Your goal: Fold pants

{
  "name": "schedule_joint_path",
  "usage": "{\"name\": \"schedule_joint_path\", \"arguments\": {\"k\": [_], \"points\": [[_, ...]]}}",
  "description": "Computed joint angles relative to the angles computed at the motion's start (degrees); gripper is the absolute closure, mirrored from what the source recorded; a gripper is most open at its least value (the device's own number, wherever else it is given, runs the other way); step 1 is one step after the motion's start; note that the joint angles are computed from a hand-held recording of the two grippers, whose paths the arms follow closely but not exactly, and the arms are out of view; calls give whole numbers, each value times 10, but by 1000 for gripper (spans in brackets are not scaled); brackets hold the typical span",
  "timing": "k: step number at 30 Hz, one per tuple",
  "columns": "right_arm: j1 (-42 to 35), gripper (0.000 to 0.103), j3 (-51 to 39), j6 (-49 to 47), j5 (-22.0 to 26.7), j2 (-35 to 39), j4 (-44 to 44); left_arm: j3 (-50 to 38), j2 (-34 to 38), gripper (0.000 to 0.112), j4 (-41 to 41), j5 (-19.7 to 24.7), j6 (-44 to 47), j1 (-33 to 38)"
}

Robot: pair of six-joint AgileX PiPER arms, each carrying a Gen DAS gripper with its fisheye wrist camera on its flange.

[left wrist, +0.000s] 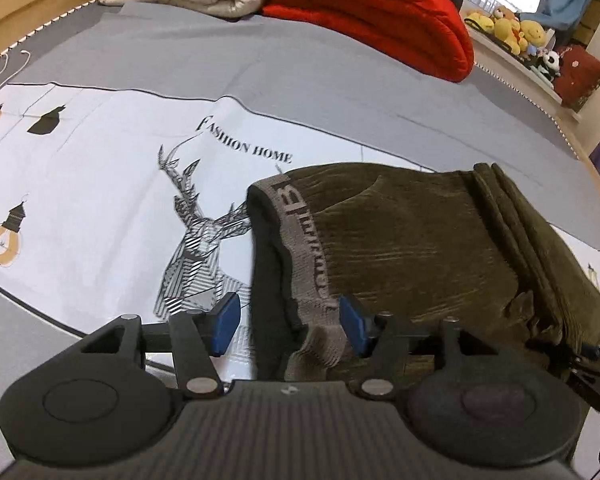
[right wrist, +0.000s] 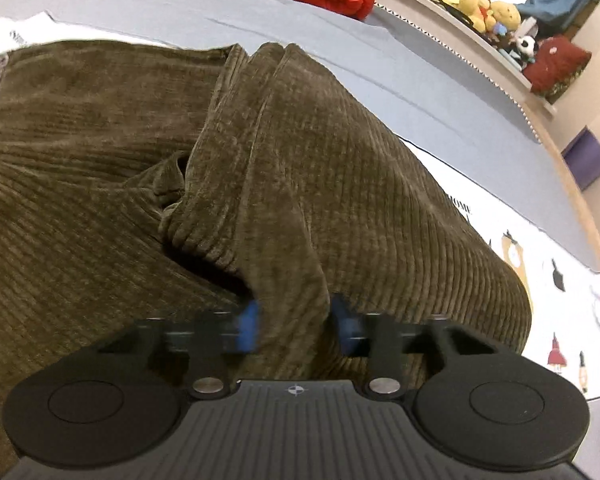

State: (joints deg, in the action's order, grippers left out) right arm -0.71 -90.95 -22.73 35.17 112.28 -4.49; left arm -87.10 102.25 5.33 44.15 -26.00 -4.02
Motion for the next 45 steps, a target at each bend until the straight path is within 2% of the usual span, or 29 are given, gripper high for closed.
{"name": "schedule_joint_path", "arguments": {"k": [2,5,10,13,14,16,18,20,21,22,24,25,26,27,28,29,30,31,32,34,35,37,39,41,43,44,45], "points": [[-19,82,18,-48,-15,-20,40,-8,5,52,9,0,-12,-12],[-66,85,30,-120,-22,-48,122,-13,8,52,23,-2,-40,-31],[-189,89,-17,-209,67,-53,236,-24,20,52,-1,0,-53,-52],[-247,90,-34,-245,115,-43,233,-42,32,52,-2,12,-51,-73],[-259,96,-40,-250,131,-38,221,-47,36,52,4,16,-53,-82],[-276,96,-54,-254,163,-22,184,-57,41,52,19,26,-62,-100],[-293,96,-81,-266,223,-2,178,-62,39,52,11,40,-61,-112],[-305,96,-87,-293,240,-4,201,-83,42,52,-4,81,-48,-119],[-314,95,-90,-307,240,-8,229,-98,41,52,2,107,-44,-128],[-323,93,-102,-314,244,-8,265,-100,34,52,8,115,-40,-134],[-342,81,-118,-329,250,-14,345,-90,11,52,17,118,-28,-153],[-351,67,-126,-343,251,-15,390,-80,-1,52,13,114,-25,-160],[-358,54,-119,-362,241,-21,433,-65,-14,52,7,103,-24,-167],[-359,51,-106,-381,222,-29,469,-38,-29,52,4,79,-27,-174],[-356,48,-94,-399,204,-34,496,-5,-41,63,5,50,-26,-181],[-350,48,-87,-410,190,-34,508,16,-44,76,7,41,-13,-192],[-348,48,-91,-417,185,-28,506,23,-31,101,29,54,-13,-209],[-333,48,-86,-418,168,-27,495,8,-7,109,42,90,-27,-218],[-319,48,-75,-429,148,-27,491,3,5,109,32,104,-39,-213],[-281,48,-72,-417,117,-16,444,2,6,109,-21,78,-6,-196],[-257,48,-86,-383,116,-9,399,0,8,109,-21,71,3,-194],[-226,48,-104,-367,118,7,371,-13,23,108,13,83,-7,-200],[-192,48,-93,-369,89,12,334,-19,37,108,15,98,-15,-194],[-161,48,-81,-357,52,16,275,-19,42,102,-2,101,-4,-182],[-139,49,-86,-336,30,32,234,-24,49,81,-16,106,18,-175],[-133,51,-96,-323,27,42,217,-27,52,78,-15,110,21,-176],[-132,58,-99,-316,27,48,210,-31,58,76,-13,119,26,-175]]}}
